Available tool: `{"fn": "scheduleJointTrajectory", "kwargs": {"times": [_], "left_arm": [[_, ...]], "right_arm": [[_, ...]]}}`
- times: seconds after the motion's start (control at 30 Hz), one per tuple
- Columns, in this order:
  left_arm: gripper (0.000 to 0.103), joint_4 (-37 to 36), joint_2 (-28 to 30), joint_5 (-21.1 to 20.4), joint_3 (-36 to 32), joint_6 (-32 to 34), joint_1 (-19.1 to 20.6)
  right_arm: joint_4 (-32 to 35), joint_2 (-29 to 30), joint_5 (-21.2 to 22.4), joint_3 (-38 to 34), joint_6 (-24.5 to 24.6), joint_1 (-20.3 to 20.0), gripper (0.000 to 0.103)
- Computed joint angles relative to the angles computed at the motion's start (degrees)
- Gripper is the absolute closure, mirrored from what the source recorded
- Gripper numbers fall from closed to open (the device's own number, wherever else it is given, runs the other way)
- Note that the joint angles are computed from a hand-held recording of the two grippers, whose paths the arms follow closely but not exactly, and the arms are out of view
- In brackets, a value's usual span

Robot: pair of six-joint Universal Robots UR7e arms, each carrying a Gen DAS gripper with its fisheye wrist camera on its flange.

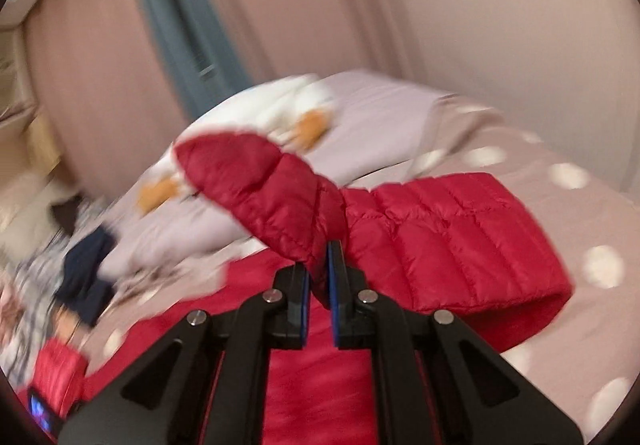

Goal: Fold large clothes

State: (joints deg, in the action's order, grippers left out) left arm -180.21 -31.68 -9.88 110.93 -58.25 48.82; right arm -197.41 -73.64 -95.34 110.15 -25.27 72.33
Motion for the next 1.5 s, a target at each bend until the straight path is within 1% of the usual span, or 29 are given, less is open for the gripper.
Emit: {"fn": "scheduleJointTrajectory", "kwargs": {"times": [0.03,0.1,0.17,0.2,0.3,0.33,0.4,0.47,0.5,0.53,0.6,0.67,0.73,0.8,0.83,0.9,0.93,0.97,1.03,1.1,1.17,1.23,1.27,1.3,1.33,1.4,1.43,1.47,1.5], "left_arm": [[0.083,0.8,-0.4,-0.2,0.4,-1.4,-0.2],[0.083,1.7,-0.4,0.0,0.8,-2.8,-0.6],[0.083,6.0,-1.1,0.3,0.8,-5.7,-0.7],[0.083,6.3,-1.1,0.2,0.7,-5.5,-0.6],[0.083,2.2,-0.5,-0.4,0.5,-2.6,-0.6],[0.083,1.9,-0.6,-0.8,0.6,-2.3,-0.5],[0.083,1.9,-0.6,-0.8,0.6,-2.4,-0.3],[0.083,3.3,-1.0,-1.3,0.7,-3.4,-0.2],[0.083,3.0,-1.0,-1.6,0.7,-3.3,-0.1],[0.083,2.7,-0.9,-1.7,0.6,-3.1,-0.1],[0.083,4.7,-1.2,-1.7,0.5,-4.4,-0.2],[0.083,6.2,-1.3,-1.3,0.5,-5.2,-0.3],[0.083,9.2,-1.7,-1.0,0.4,-6.9,-0.3],[0.083,11.4,-2.1,-1.1,0.4,-8.2,-0.2],[0.083,12.2,-2.2,-1.2,0.4,-8.8,-0.1],[0.083,13.8,-2.5,-1.5,0.3,-10.3,0.1],[0.083,14.1,-2.5,-1.3,0.3,-10.5,0.1],[0.083,14.4,-2.5,-1.1,0.2,-10.7,0.2],[0.083,16.7,-2.7,-1.3,-0.3,-11.9,0.4],[0.083,18.2,-2.9,-1.6,-0.5,-13.0,0.5],[0.083,20.2,-3.1,-1.3,-0.5,-14.0,0.4],[0.083,19.0,-2.8,-0.2,-0.4,-12.5,0.1],[0.083,18.0,-2.7,0.3,-0.2,-11.7,-0.2],[0.083,17.6,-2.8,0.5,0.0,-11.6,-0.4],[0.083,16.1,-2.8,0.5,0.4,-10.9,-0.6],[0.083,13.1,-2.5,1.0,0.9,-9.3,-0.9],[0.083,14.7,-2.8,1.4,1.0,-10.4,-1.0],[0.083,16.2,-3.1,1.5,0.9,-11.3,-1.1],[0.083,16.5,-3.2,1.5,0.8,-11.3,-1.1]], "right_arm": [[-0.8,1.4,-0.3,0.5,-1.6,1.1,0.095],[-2.1,4.0,-2.6,1.8,-4.1,3.3,0.094],[0.9,5.7,-2.6,2.1,-4.6,4.2,0.091],[2.4,6.8,-2.7,1.9,-4.9,4.7,0.091],[2.1,10.1,-6.4,1.3,-6.9,6.0,0.087],[1.8,11.1,-7.8,0.8,-7.1,6.7,0.083],[1.9,11.0,-7.5,0.8,-6.8,6.3,0.080],[2.0,11.0,-7.2,0.0,-5.3,6.1,0.066],[2.5,10.3,-7.4,0.0,-4.0,6.0,0.050],[2.7,9.6,-6.9,0.2,-3.1,5.9,0.043],[1.5,7.6,-5.0,2.1,-2.4,5.8,0.043],[1.2,6.7,-4.6,2.5,-2.6,5.9,0.043],[1.5,5.9,-4.1,2.5,-1.5,5.5,0.043],[-0.3,6.1,-5.7,2.2,-1.5,5.4,0.043],[-2.0,6.7,-7.3,1.8,-2.4,5.5,0.043],[-6.5,8.8,-12.0,0.4,-5.5,5.8,0.043],[-7.5,9.2,-13.0,0.1,-6.3,5.5,0.043],[-7.3,9.0,-12.7,0.1,-6.1,5.0,0.043],[-4.8,7.2,-9.9,0.5,-4.0,3.7,0.043],[-2.9,5.1,-8.1,1.1,-2.4,3.1,0.043],[-2.4,2.6,-4.5,2.6,-1.8,2.7,0.040],[-1.9,0.8,-1.6,3.6,-1.9,2.5,0.036],[-1.9,0.2,-1.0,3.8,-2.0,2.5,0.035],[-2.8,0.1,-1.5,3.7,-2.3,2.7,0.035],[-4.3,0.8,-3.7,2.9,-2.9,3.1,0.035],[-6.9,3.2,-10.2,0.6,-4.0,3.7,0.035],[-7.6,4.4,-12.2,-0.7,-4.4,3.4,0.036],[-7.0,5.9,-14.7,-2.4,-4.5,2.8,0.039],[-6.0,6.6,-16.0,-3.5,-4.1,2.2,0.041]]}}
